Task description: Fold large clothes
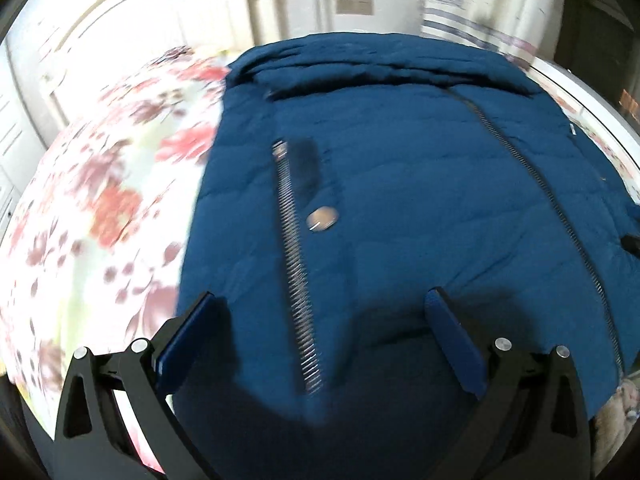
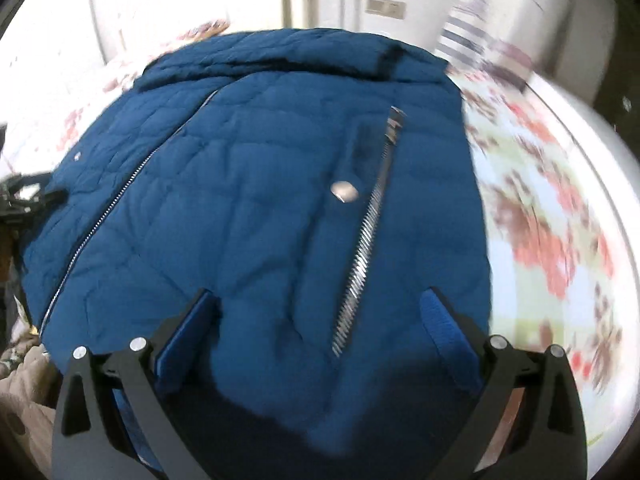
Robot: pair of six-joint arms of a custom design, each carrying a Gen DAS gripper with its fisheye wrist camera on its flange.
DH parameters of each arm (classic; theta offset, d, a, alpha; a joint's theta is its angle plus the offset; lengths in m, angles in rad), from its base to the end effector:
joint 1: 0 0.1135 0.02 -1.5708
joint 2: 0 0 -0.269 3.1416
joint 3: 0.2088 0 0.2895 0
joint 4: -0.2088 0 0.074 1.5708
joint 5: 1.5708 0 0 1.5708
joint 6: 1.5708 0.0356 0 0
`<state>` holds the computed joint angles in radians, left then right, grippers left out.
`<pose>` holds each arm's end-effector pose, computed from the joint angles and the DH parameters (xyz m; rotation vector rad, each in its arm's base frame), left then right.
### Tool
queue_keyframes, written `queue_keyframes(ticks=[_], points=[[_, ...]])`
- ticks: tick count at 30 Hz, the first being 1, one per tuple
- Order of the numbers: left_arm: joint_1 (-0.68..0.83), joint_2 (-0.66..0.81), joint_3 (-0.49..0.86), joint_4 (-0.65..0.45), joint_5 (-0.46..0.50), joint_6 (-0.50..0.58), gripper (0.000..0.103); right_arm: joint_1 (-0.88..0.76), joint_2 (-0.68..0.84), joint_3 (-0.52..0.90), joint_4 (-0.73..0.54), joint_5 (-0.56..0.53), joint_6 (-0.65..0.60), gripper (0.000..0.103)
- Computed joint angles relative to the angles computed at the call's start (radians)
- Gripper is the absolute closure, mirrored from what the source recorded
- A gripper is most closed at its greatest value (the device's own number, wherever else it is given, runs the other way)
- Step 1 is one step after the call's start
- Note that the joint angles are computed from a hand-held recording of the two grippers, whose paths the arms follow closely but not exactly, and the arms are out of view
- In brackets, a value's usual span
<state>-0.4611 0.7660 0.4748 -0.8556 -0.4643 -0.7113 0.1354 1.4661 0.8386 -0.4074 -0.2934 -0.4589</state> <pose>0.1488 -0.0561 0.1797 -0.4437 2.4959 0.1972 0.3073 0.0523 0.1704 -0.8476 2.4139 0.2598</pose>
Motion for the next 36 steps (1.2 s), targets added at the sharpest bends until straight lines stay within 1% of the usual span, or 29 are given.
queue_keyframes(ticks=[1,2,3,5,6,7,8,9,10,12,13,14,15,16,17,20,23,25,26,28,30,31,34,36], points=[[-0.016,-0.01,0.003,-0.031,-0.013,-0.036,0.004,-0.007,-0.019,-0.02,0.011,0.003,0.007,0.003],[-0.035,0.017,0.022,-0.048,-0.034,-0.067,0.004,0.001,-0.036,-0.03,0.013,0.025,0.014,0.003],[-0.083,0.046,0.048,-0.09,-0.074,-0.124,0.005,0.021,-0.062,-0.041,0.015,0.065,0.029,0.003],[-0.212,0.087,0.098,-0.14,-0.153,-0.206,0.005,0.055,-0.15,-0.081,0.015,0.092,0.027,0.003],[-0.291,0.096,0.12,-0.153,-0.189,-0.238,0.005,0.068,-0.189,-0.097,0.012,0.073,0.021,0.003],[-0.345,0.11,0.139,-0.16,-0.213,-0.257,0.005,0.084,-0.241,-0.115,-0.002,0.029,0.006,0.003],[-0.416,0.157,0.17,-0.164,-0.245,-0.283,0.005,0.104,-0.275,-0.129,-0.013,0.002,-0.007,0.003],[-0.454,0.2,0.19,-0.153,-0.254,-0.282,0.005,0.143,-0.3,-0.146,-0.016,-0.001,-0.029,0.003],[-0.47,0.254,0.206,-0.127,-0.242,-0.255,0.005,0.173,-0.3,-0.157,-0.012,0.022,-0.044,0.003],[-0.46,0.371,0.228,-0.098,-0.216,-0.231,0.004,0.251,-0.228,-0.174,0.036,0.135,-0.051,0.003],[-0.452,0.391,0.206,-0.063,-0.207,-0.224,0.004,0.241,-0.2,-0.175,0.047,0.118,-0.041,0.003],[-0.453,0.361,0.179,-0.039,-0.208,-0.239,0.004,0.207,-0.177,-0.169,0.054,0.056,-0.021,0.002],[-0.424,0.294,0.136,-0.002,-0.165,-0.227,0.004,0.172,-0.153,-0.153,0.038,0.001,-0.022,0.002],[-0.411,0.254,0.112,0.012,-0.141,-0.221,0.004,0.165,-0.153,-0.15,0.032,-0.006,-0.033,0.002],[-0.408,0.233,0.104,0.003,-0.138,-0.214,0.004,0.166,-0.155,-0.148,0.027,-0.001,-0.044,0.003],[-0.424,0.249,0.115,-0.014,-0.152,-0.229,0.004,0.181,-0.154,-0.141,0.019,0.021,-0.04,0.003],[-0.424,0.256,0.119,-0.005,-0.15,-0.226,0.004,0.169,-0.153,-0.105,-0.04,0.014,-0.044,0.003],[-0.41,0.259,0.113,0.015,-0.145,-0.211,0.004,0.138,-0.187,-0.11,-0.044,0.038,-0.053,0.003],[-0.408,0.255,0.109,0.017,-0.144,-0.208,0.004,0.111,-0.189,-0.11,-0.051,0.032,-0.063,0.003],[-0.403,0.25,0.105,0.021,-0.142,-0.203,0.004,0.047,-0.145,-0.082,-0.084,-0.02,-0.081,0.003],[-0.404,0.248,0.105,0.021,-0.141,-0.206,0.004,0.001,-0.11,-0.076,-0.084,-0.065,-0.086,0.003],[-0.406,0.248,0.105,0.019,-0.142,-0.208,0.004,-0.01,-0.119,-0.085,-0.082,-0.075,-0.079,0.003],[-0.407,0.25,0.106,0.018,-0.14,-0.21,0.004,-0.006,-0.172,-0.104,-0.091,-0.048,-0.099,0.003],[-0.41,0.251,0.106,0.019,-0.14,-0.215,0.004,-0.022,-0.195,-0.111,-0.074,-0.031,-0.095,0.003]])
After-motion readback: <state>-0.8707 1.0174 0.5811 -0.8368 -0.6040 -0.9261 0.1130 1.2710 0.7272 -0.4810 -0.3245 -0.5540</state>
